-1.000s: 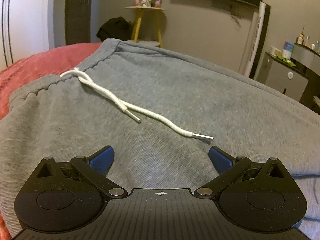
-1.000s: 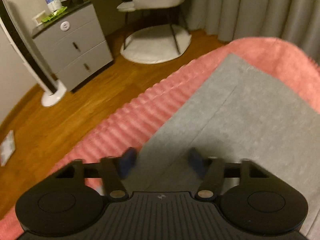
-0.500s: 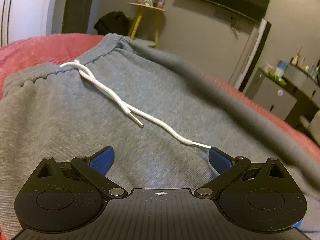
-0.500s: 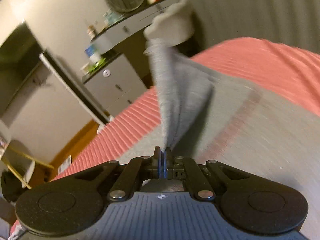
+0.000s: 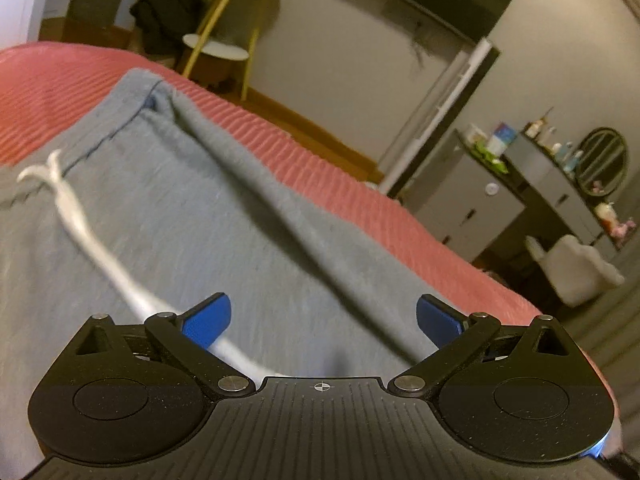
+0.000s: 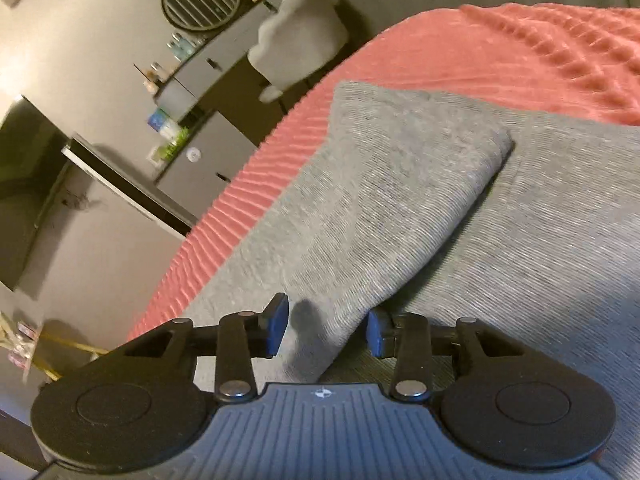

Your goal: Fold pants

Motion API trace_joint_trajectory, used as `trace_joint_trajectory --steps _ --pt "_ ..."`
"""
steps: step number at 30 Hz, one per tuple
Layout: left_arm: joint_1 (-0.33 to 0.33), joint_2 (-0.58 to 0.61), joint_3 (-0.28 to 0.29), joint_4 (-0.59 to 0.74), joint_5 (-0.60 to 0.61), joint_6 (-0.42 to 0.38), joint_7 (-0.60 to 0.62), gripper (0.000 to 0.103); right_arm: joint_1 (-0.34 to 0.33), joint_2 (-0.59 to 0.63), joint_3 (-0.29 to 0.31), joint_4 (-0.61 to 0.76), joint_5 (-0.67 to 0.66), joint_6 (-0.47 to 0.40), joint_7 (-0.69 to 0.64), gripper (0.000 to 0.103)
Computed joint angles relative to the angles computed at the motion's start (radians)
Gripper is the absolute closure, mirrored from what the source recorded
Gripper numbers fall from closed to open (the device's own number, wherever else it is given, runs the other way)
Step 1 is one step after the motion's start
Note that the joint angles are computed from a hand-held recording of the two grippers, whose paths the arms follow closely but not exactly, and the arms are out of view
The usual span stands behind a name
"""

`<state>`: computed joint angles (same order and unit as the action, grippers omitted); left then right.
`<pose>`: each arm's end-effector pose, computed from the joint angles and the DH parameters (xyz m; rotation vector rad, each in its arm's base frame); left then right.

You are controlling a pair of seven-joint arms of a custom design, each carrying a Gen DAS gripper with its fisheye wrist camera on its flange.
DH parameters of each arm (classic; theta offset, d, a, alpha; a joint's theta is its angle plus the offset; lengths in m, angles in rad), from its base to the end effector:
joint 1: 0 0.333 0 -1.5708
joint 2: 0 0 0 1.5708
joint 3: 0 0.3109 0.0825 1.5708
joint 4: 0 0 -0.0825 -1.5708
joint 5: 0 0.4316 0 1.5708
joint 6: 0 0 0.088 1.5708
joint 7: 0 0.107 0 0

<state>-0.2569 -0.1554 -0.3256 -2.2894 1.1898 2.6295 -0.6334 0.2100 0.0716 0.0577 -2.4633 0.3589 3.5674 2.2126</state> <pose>0.4568 -0.3307 0.4213 -2.2214 1.0786 -1.0657 0.5409 0.1029 0.3457 -0.8208 1.9838 -0.3455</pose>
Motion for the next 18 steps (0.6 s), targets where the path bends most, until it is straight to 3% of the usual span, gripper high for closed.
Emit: trace_joint_trajectory --steps 2,5,7,10,12,13,14,15,18 --pt "0.017 0.057 0.030 0.050 -0.039 0.027 0.064 0.002 -0.032 -0.001 0.004 -0.007 -0.121 0.008 0.099 0.066" --pt "0.045 0.129 0.080 0.098 -0.119 0.112 0.130 0.020 -0.048 -0.015 -0.002 -0.041 -0.198 0.024 0.175 0.084" --pt "0.059 0.173 0.106 0.121 -0.157 0.171 0.140 0.021 -0.055 -0.041 -0.007 -0.083 -0.249 0.041 0.239 0.084" --pt "0.073 0.225 0.139 0.139 -0.250 0.232 0.151 0.034 -0.054 -0.047 -0.018 -0.096 -0.287 0.047 0.288 0.081" --pt "0.074 0.240 0.152 0.134 -0.325 0.255 0.169 0.052 -0.046 -0.045 -0.019 -0.089 -0.266 0.044 0.270 0.081" --pt "0.070 0.241 0.160 0.131 -0.325 0.264 0.160 0.054 -0.041 -0.041 -0.019 -0.087 -0.248 0.050 0.255 0.081" --pt "0.070 0.238 0.164 0.126 -0.337 0.276 0.181 0.066 -0.034 -0.035 -0.017 -0.085 -0.216 0.061 0.232 0.082" --pt "0.069 0.230 0.163 0.118 -0.357 0.287 0.215 0.093 -0.032 -0.031 -0.017 -0.082 -0.207 0.065 0.225 0.083" --pt "0.055 0.182 0.152 0.101 -0.364 0.238 0.255 0.095 -0.018 -0.027 -0.012 -0.079 -0.143 0.074 0.161 0.095"
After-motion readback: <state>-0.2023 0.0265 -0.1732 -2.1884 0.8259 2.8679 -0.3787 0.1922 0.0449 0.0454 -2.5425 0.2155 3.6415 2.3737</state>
